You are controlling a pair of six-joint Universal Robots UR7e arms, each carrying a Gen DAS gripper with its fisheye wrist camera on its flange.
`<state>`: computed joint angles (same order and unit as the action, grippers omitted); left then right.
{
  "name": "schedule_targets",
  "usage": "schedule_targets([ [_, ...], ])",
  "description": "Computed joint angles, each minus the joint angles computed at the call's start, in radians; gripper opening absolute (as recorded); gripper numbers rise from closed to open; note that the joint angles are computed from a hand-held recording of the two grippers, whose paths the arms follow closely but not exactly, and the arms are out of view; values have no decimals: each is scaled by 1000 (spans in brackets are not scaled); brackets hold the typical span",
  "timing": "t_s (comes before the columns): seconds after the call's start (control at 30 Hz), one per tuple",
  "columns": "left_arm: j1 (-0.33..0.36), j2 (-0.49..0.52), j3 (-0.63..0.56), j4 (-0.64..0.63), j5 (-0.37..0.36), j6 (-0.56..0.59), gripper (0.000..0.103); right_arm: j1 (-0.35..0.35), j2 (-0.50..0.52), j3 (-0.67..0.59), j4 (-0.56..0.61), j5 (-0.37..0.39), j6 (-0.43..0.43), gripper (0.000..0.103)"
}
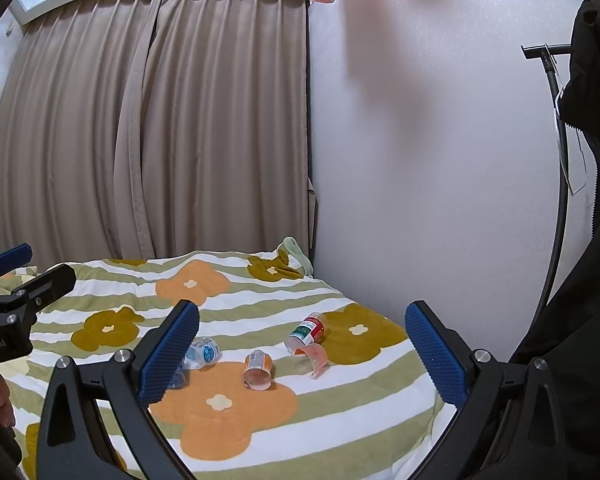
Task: Flip cup upside down
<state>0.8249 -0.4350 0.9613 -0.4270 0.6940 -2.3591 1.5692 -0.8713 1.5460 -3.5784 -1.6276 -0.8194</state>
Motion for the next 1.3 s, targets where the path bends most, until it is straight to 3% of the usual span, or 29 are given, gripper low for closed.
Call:
schedule_targets([
  [1.13,-7,-7,14,4,-10,-17,103,1,-11,19,-4,11,-2,103],
  [1.3,-7,14,-42,77,-7,-48,103,3,-11,22,7,5,0,103],
])
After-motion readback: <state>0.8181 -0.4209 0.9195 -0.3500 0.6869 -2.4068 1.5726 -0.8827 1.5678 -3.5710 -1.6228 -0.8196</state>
